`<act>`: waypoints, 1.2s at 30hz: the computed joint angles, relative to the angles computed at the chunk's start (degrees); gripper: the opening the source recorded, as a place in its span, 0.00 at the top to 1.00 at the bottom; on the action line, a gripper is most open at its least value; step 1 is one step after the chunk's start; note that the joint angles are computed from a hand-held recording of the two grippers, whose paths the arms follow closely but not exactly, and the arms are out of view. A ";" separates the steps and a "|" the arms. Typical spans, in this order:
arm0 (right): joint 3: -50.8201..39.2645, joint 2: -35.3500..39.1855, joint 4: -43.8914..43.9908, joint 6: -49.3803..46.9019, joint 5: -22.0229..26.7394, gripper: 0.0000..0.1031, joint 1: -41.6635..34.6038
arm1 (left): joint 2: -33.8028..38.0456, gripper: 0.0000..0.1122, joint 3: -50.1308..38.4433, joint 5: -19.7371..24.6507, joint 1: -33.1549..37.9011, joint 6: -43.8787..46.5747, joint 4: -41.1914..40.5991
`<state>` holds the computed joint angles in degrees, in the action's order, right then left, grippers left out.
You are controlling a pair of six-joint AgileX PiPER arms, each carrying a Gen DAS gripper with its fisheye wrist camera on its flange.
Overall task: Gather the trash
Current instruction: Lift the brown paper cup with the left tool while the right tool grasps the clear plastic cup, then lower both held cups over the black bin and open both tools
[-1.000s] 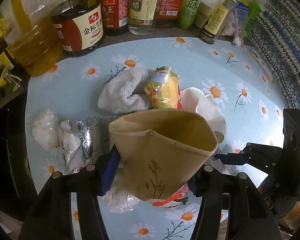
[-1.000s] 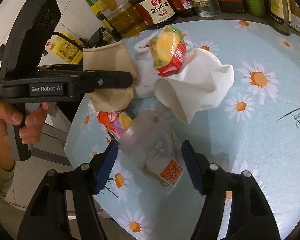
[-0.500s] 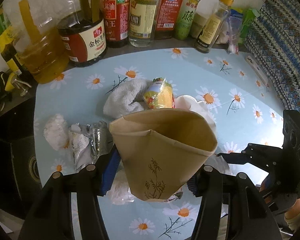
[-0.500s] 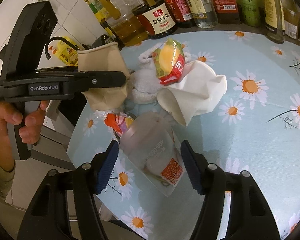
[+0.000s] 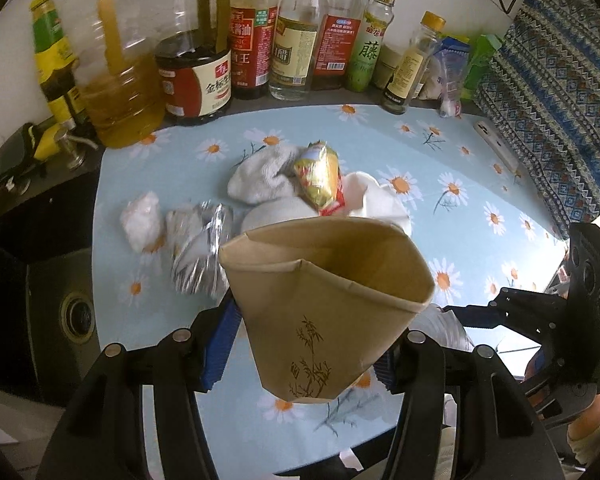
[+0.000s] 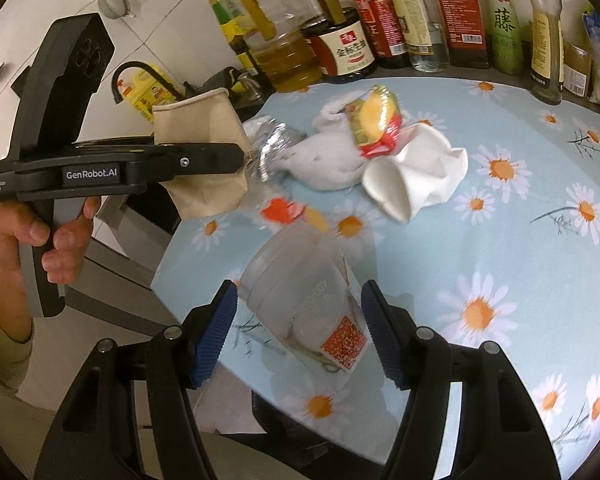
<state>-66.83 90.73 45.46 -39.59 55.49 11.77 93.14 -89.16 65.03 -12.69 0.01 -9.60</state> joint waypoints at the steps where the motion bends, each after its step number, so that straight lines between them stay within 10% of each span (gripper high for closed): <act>1: 0.82 -0.81 -0.14 0.27 -0.12 0.38 0.43 | -1.52 0.51 1.93 -0.44 0.13 0.00 -0.25; 23: 17.85 -11.98 -6.68 12.62 -9.36 0.38 23.92 | -33.37 0.51 43.77 -2.00 8.38 2.61 -6.70; 36: 22.63 -7.84 -6.34 15.34 -13.32 0.38 30.58 | -39.46 0.51 61.85 -2.01 20.33 11.03 -14.04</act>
